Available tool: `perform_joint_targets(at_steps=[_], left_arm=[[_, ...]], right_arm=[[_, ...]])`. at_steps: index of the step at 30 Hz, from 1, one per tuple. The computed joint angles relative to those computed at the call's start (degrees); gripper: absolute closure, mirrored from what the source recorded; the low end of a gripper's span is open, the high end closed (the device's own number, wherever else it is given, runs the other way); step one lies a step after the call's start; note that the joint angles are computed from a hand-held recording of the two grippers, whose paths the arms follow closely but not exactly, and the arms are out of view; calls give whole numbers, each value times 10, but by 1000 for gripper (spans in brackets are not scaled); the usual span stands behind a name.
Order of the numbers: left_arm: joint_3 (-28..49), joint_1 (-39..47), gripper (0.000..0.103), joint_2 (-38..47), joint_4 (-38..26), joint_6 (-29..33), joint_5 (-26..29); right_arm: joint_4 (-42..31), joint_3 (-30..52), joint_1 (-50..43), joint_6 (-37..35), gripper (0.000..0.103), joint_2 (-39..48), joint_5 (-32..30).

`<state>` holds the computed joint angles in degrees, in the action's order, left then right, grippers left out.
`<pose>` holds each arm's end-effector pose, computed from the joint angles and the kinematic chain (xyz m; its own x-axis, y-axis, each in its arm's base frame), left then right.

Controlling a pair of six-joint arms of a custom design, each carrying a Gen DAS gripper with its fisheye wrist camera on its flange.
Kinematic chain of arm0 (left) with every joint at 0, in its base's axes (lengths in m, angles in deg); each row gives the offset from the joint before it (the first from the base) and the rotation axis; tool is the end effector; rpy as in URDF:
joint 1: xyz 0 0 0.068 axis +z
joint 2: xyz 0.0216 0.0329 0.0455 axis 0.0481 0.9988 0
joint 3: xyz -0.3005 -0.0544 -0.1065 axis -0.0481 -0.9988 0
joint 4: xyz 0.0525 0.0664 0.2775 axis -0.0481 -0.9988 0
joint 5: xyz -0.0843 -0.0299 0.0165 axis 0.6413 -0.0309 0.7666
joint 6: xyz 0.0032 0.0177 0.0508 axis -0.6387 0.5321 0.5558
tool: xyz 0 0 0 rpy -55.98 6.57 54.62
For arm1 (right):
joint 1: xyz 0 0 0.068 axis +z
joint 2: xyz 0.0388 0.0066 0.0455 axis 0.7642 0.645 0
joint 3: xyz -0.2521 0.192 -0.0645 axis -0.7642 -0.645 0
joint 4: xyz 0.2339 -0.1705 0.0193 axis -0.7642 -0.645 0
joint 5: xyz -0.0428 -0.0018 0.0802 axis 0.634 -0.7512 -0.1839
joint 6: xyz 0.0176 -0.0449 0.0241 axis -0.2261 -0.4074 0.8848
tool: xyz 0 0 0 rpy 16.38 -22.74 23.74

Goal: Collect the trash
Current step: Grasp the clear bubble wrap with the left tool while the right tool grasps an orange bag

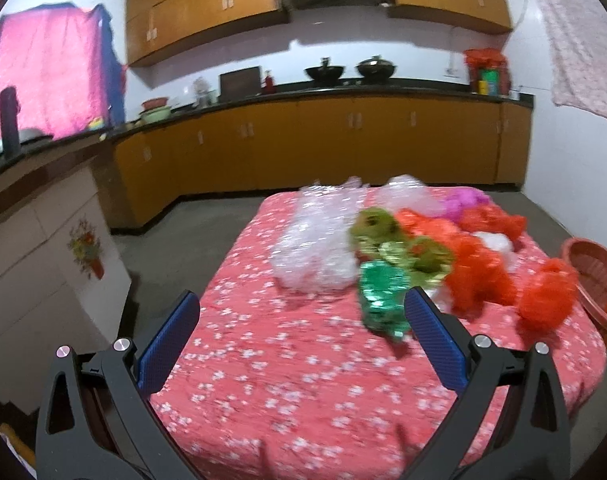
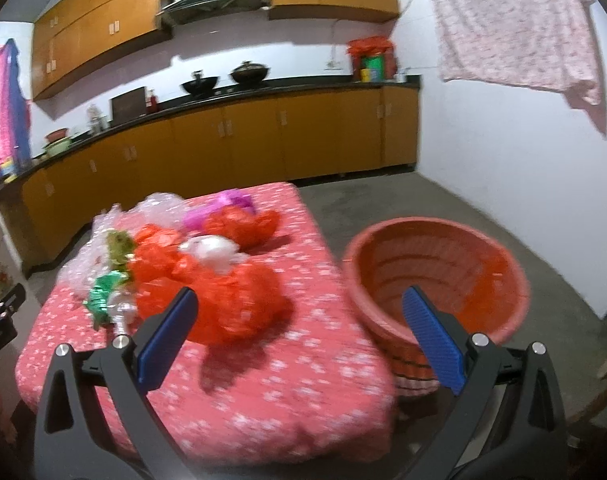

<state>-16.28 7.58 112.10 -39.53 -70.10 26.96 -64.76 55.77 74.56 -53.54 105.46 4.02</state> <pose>0.3158 0.0286 0.1672 -0.4754 0.0482 -0.8784 -0.0899 0.9906 0.1030 0.3006 0.1189 0.1667 -0.4666 0.2006 -0.8614 0.2335 0.9673 0.0988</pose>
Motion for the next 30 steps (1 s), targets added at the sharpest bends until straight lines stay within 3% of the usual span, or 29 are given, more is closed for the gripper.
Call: perform_joint_targets(at_steps=[10,14,17,23,26,30], left_arm=[[68,18,2,84,-9,-19,12],[96,19,2,116,-12,-24,20],[125,23,2,138,-21,-25,26],[203,30,2,184,-60,-23,28],[248,30,3,211,-89,-14,20],[306,29,17,248,-142,8,28]], right_arm=[[-44,168,-24,-44,4,187,-16],[-65,204,-48,-50,5,228,-63],[-85,234,-56,-63,21,249,-97],[-85,246,-51,-94,52,252,-90],[-83,246,-49,-107,60,252,-85],[-77,239,-51,-113,63,248,-89]])
